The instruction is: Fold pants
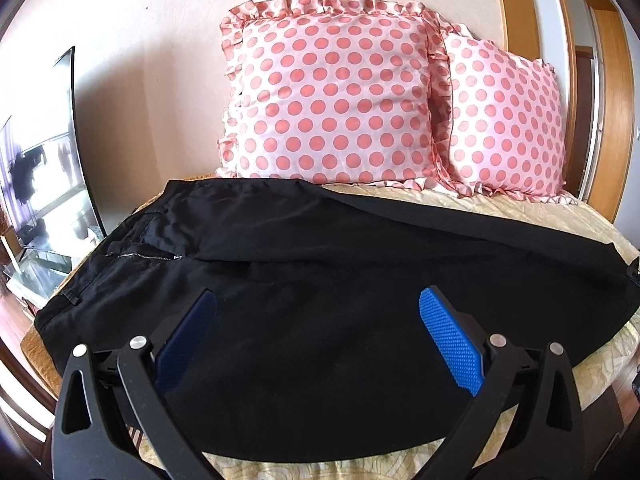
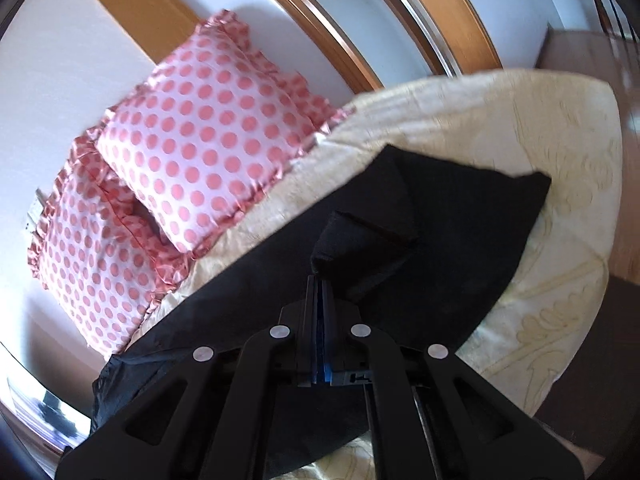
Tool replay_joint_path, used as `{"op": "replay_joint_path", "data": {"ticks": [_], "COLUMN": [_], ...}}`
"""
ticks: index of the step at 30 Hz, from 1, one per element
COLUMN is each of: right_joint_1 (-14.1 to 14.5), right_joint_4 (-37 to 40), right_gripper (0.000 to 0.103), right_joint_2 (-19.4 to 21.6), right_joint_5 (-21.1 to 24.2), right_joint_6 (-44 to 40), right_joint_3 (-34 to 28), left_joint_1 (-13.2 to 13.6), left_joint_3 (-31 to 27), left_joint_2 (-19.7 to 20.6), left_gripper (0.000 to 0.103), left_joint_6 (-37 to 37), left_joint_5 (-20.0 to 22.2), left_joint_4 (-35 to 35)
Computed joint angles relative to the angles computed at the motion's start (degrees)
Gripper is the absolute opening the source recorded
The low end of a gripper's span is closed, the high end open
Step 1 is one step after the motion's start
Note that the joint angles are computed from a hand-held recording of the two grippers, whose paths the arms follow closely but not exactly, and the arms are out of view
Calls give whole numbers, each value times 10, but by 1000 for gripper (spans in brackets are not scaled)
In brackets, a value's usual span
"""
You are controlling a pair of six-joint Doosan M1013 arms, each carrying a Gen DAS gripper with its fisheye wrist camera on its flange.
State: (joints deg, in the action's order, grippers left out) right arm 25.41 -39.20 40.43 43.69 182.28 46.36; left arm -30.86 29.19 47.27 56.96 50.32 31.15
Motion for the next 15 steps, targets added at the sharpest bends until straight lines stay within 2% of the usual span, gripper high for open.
{"op": "replay_joint_path", "data": {"ticks": [2,3,4,5,7,12,14,15], "right_joint_1": [-3,-3,-3,-3,-2,5,7,6], "right_joint_4": [16,20,22,25,22,16,12,11], "right_gripper": [13,25,41,45,46,43,29,19], "right_joint_2": [-3,-4,-4,-6,-10,2,13,16], "right_joint_5": [-5,-6,-3,1,-6,55,84,90], "right_joint_6": [3,5,7,13,26,23,19,17], "right_joint_3": [5,7,7,9,19,-8,-29,-34], "left_joint_1": [0,0,0,0,1,1,0,0], "left_joint_3": [4,5,5,5,2,-25,-34,-36], "left_joint_2": [-3,-3,-3,-3,-2,13,18,19], "left_gripper": [101,101,101,101,101,101,101,101], "left_joint_6": [-2,-5,-7,-10,-12,-5,-4,-4], "left_joint_5": [-1,-1,-1,1,5,30,37,38], "left_joint_4": [1,2,2,3,0,-2,2,3]}}
